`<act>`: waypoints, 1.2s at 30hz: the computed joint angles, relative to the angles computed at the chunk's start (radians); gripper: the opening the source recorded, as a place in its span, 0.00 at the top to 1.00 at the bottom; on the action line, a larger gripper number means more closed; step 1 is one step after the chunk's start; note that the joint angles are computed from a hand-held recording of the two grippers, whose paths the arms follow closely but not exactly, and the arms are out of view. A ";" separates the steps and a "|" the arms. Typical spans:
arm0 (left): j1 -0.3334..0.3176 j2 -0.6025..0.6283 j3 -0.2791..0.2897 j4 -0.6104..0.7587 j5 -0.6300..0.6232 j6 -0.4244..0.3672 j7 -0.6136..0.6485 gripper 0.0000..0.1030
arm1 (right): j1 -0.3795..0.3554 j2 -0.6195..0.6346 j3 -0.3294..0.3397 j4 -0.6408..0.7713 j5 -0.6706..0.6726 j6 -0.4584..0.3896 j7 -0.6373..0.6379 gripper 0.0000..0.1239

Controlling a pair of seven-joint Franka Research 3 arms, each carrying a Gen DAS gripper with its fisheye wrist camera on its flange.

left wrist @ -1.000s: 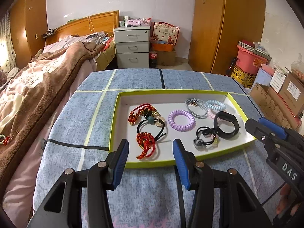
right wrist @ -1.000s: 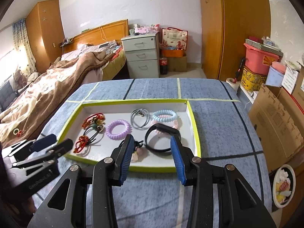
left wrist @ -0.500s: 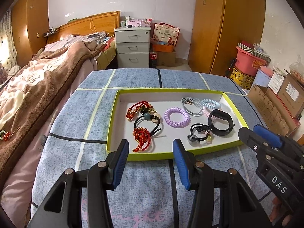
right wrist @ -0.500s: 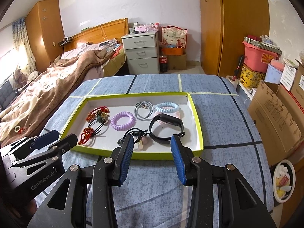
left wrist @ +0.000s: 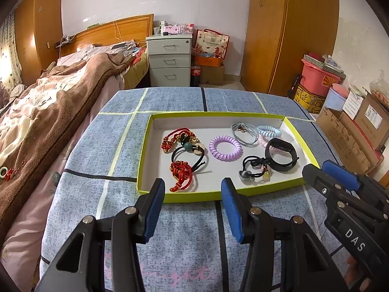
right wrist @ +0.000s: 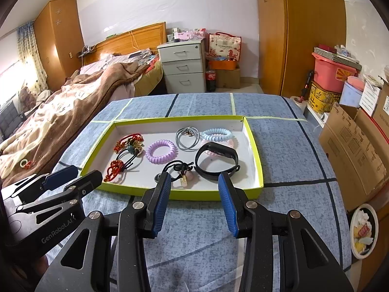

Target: Organize jewelry

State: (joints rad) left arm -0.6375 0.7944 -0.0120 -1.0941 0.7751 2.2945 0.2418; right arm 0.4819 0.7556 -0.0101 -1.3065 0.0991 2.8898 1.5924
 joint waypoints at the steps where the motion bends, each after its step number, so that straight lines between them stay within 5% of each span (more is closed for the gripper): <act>1: 0.000 0.000 -0.001 0.000 0.000 0.002 0.001 0.51 | 0.000 -0.001 0.000 -0.001 0.000 -0.001 0.000 0.66; 36: -0.001 -0.002 -0.002 -0.003 -0.006 -0.002 0.005 0.51 | 0.000 -0.003 0.005 -0.008 0.004 -0.010 0.002 0.66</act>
